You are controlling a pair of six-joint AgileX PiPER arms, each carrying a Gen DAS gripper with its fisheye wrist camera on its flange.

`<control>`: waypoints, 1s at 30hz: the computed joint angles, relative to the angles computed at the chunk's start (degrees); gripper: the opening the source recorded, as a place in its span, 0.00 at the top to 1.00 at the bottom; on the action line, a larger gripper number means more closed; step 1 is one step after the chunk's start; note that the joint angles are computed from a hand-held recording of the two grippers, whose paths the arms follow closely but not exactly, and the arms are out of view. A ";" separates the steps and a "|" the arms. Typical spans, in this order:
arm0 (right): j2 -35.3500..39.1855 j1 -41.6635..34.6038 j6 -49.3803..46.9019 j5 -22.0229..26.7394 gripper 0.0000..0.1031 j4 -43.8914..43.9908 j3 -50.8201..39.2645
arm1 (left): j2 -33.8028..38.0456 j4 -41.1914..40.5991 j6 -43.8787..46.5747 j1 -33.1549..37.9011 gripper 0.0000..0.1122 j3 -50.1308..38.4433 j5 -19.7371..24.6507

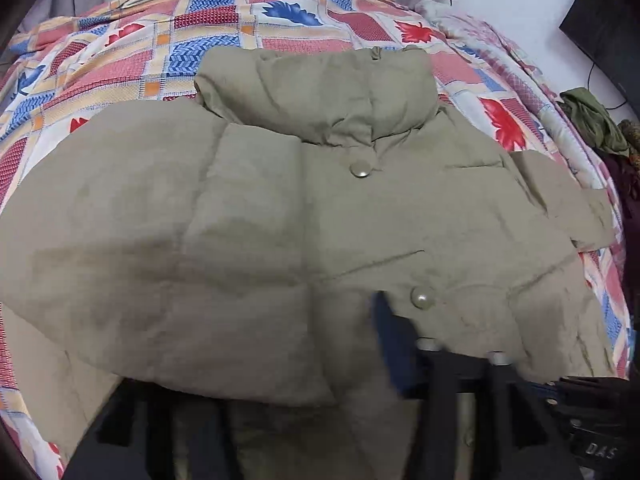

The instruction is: Fold large clothes

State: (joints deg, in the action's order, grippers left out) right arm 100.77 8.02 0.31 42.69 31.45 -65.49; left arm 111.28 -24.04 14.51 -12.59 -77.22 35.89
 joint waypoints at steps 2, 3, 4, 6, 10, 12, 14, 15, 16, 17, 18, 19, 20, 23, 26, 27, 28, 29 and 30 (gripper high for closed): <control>0.07 -0.38 -0.64 -0.01 0.93 0.55 0.39 | -4.75 3.72 -2.06 -0.84 0.11 4.12 -3.38; 0.16 -0.38 -0.29 0.24 0.93 0.14 0.05 | -5.69 6.84 -4.27 -1.47 0.11 3.99 -2.93; 0.66 -0.80 -0.88 0.41 0.92 0.13 -0.37 | -7.19 7.68 -4.21 -1.06 0.11 4.65 -2.30; -0.12 -1.05 -0.80 1.38 0.92 -1.28 -0.93 | -11.24 6.03 -2.39 1.37 0.11 7.39 -1.96; -1.65 0.59 0.07 2.44 0.90 -5.63 -3.22 | -16.20 1.12 1.40 12.00 0.11 9.87 0.76; -1.56 3.02 1.16 3.48 0.66 -9.61 -6.50 | -13.99 -4.23 5.21 19.15 0.11 8.23 3.91; -1.57 6.02 1.55 3.43 0.26 -13.02 -9.07 | -10.66 -7.86 6.48 25.86 0.11 6.70 5.39; -1.42 8.31 1.36 2.60 0.24 -15.26 -10.67 | -8.23 -10.62 7.71 28.65 0.11 5.04 6.73; -0.97 10.50 1.75 2.68 0.24 -18.14 -12.43 | -5.44 -14.02 9.60 31.36 0.11 3.27 9.05; 0.20 13.35 3.10 2.96 0.24 -22.43 -14.90 | -2.02 -16.88 10.37 33.61 0.11 0.79 11.72; 1.52 15.90 4.81 2.99 0.24 -26.35 -17.10 | 1.14 -19.14 10.76 35.04 0.11 -1.32 13.90; 3.18 18.78 6.64 2.83 0.24 -30.78 -19.45 | 4.71 -20.91 10.44 36.25 0.11 -4.17 16.46; 4.44 20.98 7.94 2.87 0.24 -34.00 -21.08 | 7.07 -22.17 10.09 36.53 0.11 -5.89 17.58; 9.60 26.97 12.31 3.93 0.24 -44.37 -27.05 | 12.86 -27.11 11.18 37.54 0.24 -10.28 21.42; 13.65 30.70 17.28 5.03 0.24 -53.23 -30.97 | 15.04 -30.51 13.50 37.29 0.77 -12.14 23.19; 15.33 31.36 18.58 5.59 0.24 -55.40 -32.60 | 14.77 -29.93 13.19 36.78 0.82 -12.57 23.06; 17.13 31.97 19.21 7.26 0.24 -56.81 -35.14 | 12.88 -27.47 12.89 35.60 0.87 -11.93 20.64; 19.01 32.38 19.65 8.71 0.24 -58.26 -37.31 | 9.85 -24.79 14.27 34.06 0.88 -10.21 17.45; 20.90 32.69 19.59 10.15 0.24 -59.31 -39.52 | 7.83 -22.03 13.88 32.26 0.88 -9.95 15.05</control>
State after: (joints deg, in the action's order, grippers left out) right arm 121.67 40.71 19.89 52.84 -27.86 -105.00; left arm 119.12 -46.07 28.39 19.67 -87.17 50.95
